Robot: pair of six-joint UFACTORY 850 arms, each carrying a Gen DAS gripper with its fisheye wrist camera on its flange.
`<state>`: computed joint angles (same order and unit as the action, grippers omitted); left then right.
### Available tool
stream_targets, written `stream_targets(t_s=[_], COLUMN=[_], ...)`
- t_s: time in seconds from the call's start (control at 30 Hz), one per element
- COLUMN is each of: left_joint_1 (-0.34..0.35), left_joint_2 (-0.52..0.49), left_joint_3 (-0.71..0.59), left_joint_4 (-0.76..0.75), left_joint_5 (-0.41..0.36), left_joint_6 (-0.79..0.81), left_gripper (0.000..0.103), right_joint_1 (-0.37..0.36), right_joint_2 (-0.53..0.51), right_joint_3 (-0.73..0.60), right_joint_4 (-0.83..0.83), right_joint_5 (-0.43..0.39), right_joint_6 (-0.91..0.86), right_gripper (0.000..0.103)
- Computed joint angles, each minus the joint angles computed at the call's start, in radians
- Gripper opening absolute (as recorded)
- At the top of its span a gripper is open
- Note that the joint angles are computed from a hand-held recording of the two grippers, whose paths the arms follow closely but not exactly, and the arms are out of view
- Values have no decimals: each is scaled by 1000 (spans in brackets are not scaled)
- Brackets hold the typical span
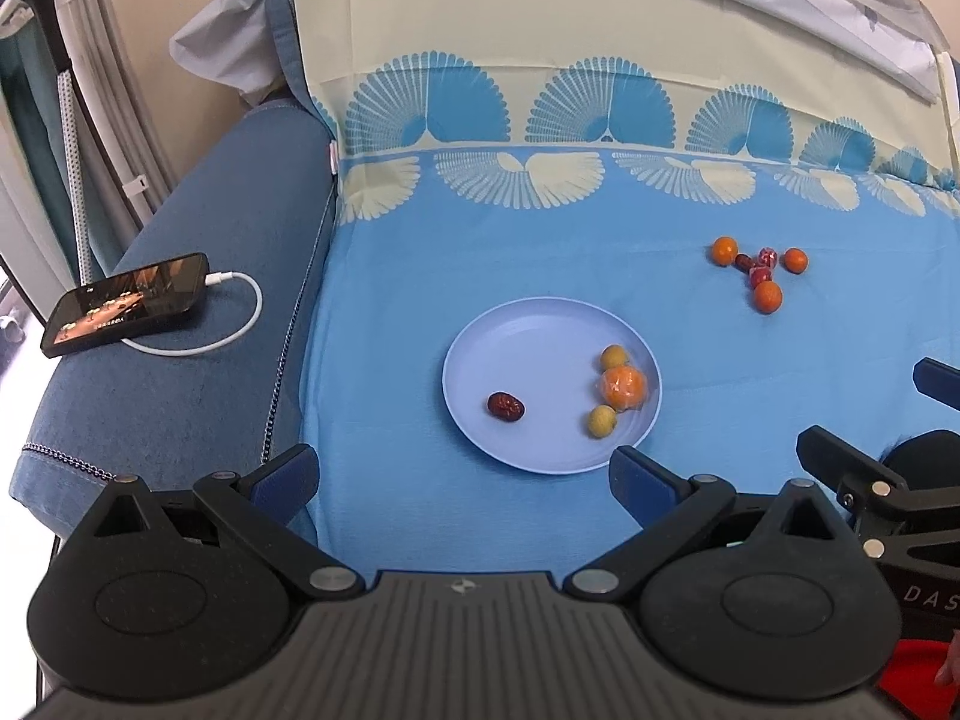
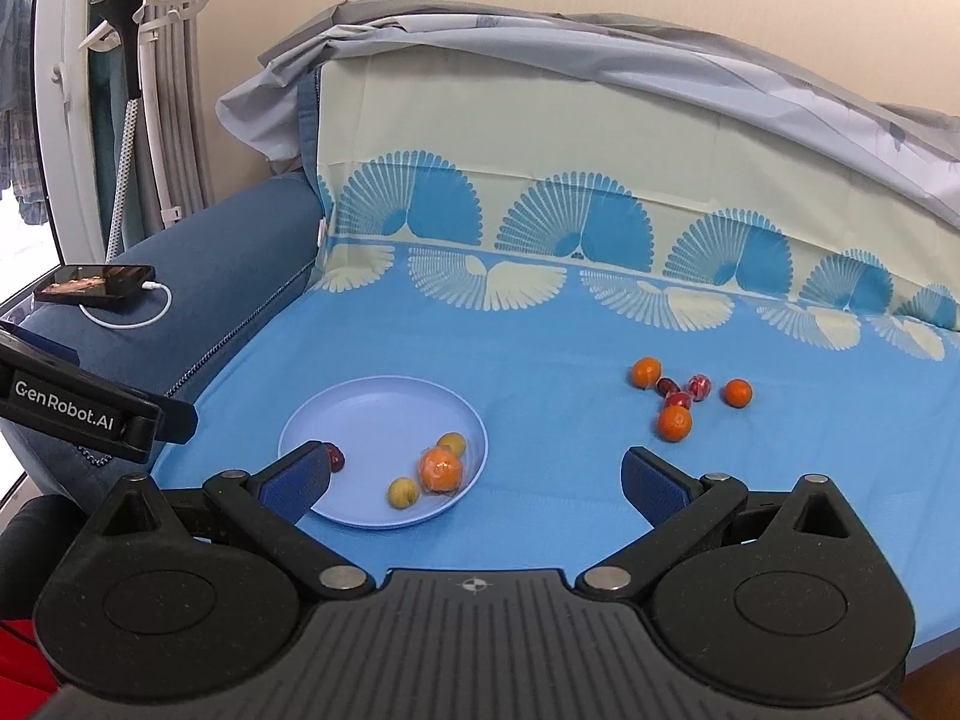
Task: Organize fruits
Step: 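Withdraw both tools from the plate and move toward the fruit cluster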
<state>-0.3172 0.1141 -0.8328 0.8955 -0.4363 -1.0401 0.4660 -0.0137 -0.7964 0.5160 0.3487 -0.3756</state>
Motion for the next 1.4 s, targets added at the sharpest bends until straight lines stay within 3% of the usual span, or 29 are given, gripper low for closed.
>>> stream_targets(t_s=[0.53, 0.73, 0.9, 1.2, 1.4], left_joint_1=[-2, -9, -4, -43, -81], left_joint_2=[-41, -78, -148, -296, -456], left_joint_3=[-25, -57, -124, -283, -456], left_joint_4=[-29, -79, -254, -285, -341], left_joint_5=[-21, -25, -18, -15, -25], left_joint_6=[19, 61, 204, 262, 344], left_gripper=[103, 103, 103, 103, 103], right_joint_1=[-45, -81, -119, -217, -294], right_joint_2=[-20, -37, -57, -108, -144], right_joint_3=[-5, -12, -18, -53, -101], right_joint_4=[-190, -166, -127, -11, 90], right_joint_5=[-21, -10, -6, -10, 11], right_joint_6=[216, 266, 259, 186, 135], right_gripper=[102, 102, 102, 102, 102])
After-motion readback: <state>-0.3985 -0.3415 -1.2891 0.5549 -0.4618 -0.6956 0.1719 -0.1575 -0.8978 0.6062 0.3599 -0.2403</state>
